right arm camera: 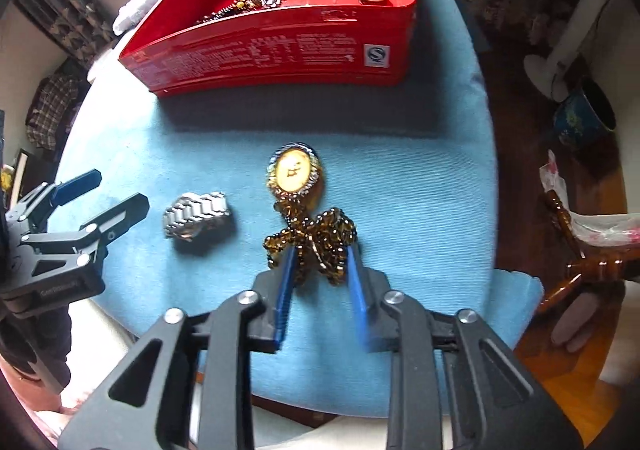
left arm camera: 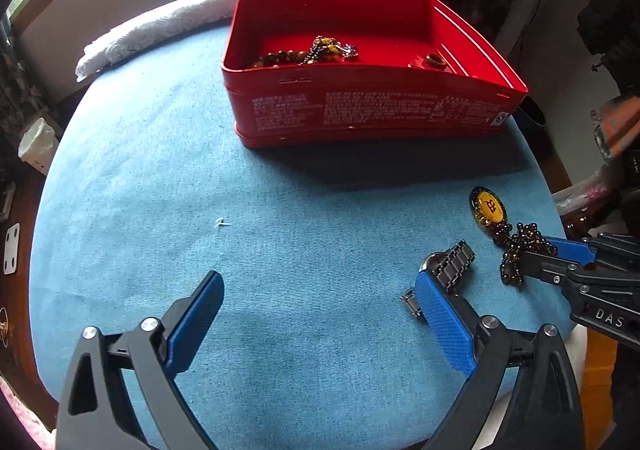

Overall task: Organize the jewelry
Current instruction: 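Close the left tool on the silver link watch, then grasp the gold medallion bead necklace with the right tool while the left holds the watch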

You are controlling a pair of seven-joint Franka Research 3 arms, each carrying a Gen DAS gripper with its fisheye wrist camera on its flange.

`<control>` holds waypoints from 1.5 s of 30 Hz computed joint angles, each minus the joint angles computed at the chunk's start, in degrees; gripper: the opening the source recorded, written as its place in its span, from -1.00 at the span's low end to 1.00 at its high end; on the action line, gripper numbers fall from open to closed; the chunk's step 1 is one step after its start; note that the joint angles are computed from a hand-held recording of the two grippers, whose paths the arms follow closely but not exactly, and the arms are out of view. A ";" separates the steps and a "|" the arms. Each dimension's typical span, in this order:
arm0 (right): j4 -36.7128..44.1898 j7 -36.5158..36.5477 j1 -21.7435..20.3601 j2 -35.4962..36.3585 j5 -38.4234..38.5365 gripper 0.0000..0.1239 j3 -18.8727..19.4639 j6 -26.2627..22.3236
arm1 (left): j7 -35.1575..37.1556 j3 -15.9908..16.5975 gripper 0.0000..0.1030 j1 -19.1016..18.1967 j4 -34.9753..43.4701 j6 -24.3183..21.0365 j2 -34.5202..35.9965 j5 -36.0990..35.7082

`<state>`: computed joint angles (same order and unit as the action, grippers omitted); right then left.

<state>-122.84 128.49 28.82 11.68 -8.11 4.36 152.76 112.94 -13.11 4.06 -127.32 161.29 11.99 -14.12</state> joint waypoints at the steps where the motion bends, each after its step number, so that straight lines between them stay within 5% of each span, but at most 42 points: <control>1: 0.11 1.59 0.55 -0.13 -1.78 -0.31 -0.64 -0.65 | 0.53 -0.39 0.82 0.08 0.01 -0.12 -0.03 -0.46; 22: 0.38 -0.40 -0.52 0.30 0.56 -0.31 -0.13 0.00 | 5.96 -2.02 0.64 -1.74 1.72 -4.59 1.96 -3.60; 34: -0.09 -1.05 -0.85 0.10 1.92 -0.31 -0.11 0.53 | 6.02 -2.34 0.18 -3.70 4.08 -5.07 3.59 -2.22; 37: -0.09 -1.08 -0.79 0.10 1.94 -0.31 -0.14 0.41 | 5.50 -2.58 -0.05 -3.53 4.02 -4.34 3.71 -1.49; 39: 0.02 -1.06 -0.75 0.19 1.92 -0.31 -0.14 0.34 | 4.11 -2.12 -0.40 -3.86 3.81 -3.38 3.72 -0.15; 45: 0.13 -0.84 -0.64 0.32 1.74 -0.31 -0.22 0.22 | 2.88 -1.94 -0.41 -2.71 4.31 -3.18 3.98 -0.64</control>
